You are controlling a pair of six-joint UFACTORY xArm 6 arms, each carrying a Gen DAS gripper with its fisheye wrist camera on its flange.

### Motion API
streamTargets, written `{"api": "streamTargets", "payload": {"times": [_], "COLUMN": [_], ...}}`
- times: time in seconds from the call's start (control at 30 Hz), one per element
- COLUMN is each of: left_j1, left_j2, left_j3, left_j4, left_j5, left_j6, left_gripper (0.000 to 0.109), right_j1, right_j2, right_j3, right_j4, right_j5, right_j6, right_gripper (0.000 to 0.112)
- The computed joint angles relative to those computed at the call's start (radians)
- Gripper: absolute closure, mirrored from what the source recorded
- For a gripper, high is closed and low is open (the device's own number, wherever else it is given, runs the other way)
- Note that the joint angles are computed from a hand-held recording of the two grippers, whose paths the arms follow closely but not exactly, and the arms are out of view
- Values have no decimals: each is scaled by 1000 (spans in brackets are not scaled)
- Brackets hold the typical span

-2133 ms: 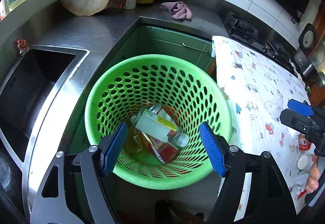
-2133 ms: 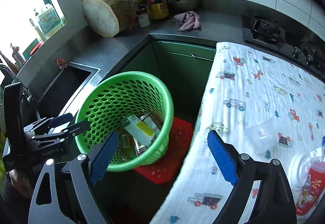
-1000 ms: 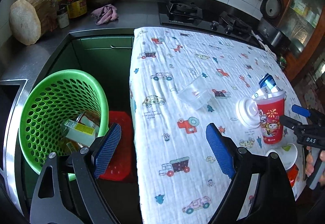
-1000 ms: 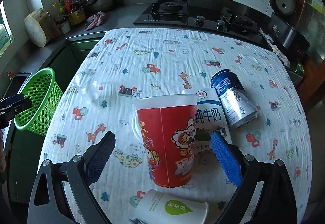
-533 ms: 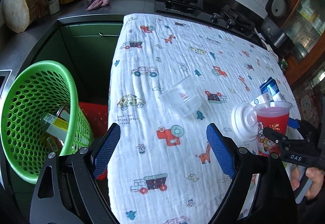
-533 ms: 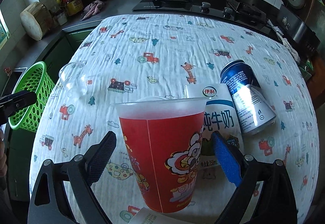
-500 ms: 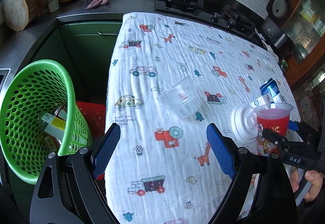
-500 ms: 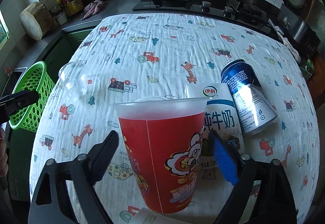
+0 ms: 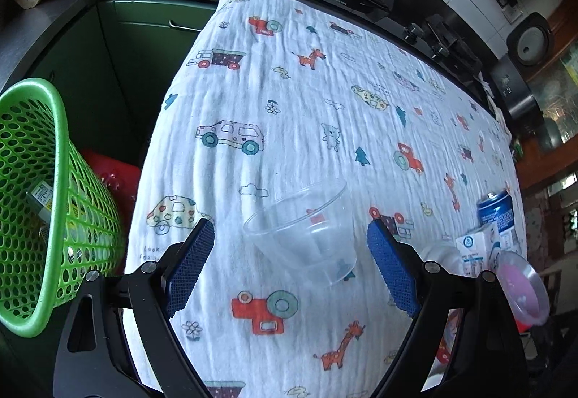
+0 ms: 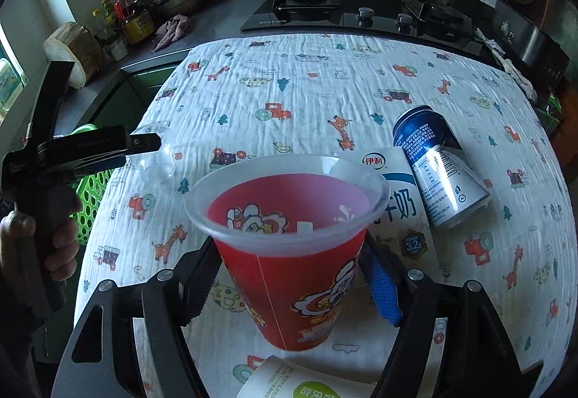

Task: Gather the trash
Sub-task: 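Carry the clear plastic cup with the left tool into the basket and release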

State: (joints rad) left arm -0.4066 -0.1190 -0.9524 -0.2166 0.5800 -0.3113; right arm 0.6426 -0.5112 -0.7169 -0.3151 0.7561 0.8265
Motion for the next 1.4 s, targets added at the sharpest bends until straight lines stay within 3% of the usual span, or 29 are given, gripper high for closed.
{"api": "streamTargets", "payload": {"times": [0.23,0.37,0.5,0.7,0.9,1.17,1.4], "left_j1": [5,10,12,20,53,189,377], "left_j2": [70,85,73,3,-132,-342,-429], "left_j3": [-55,-65,-48,3,82,186,224], "left_j4": [-50,-113,-135,-191,-164,-80,-3], "left_j5": [23,30,7,-7,-2,52,88], "left_j6": [6,67,93,178,205,224,277], "left_gripper": [25,44,45,46,46,46,46], "right_j1": [24,32,46,70,104,168,211], "right_j2": [-21,-28,-34,-52,-43,60,249], "right_j3": [-7,-8,-9,-8,-33,-144,-323], "right_j4": [-21,-24,-31,-33,-44,-43,-12], "right_j5": [16,18,26,25,26,-8,-83], "right_j6": [19,30,41,55,55,16,-44], "right_gripper": [42,42,42,42,42,42,42]}}
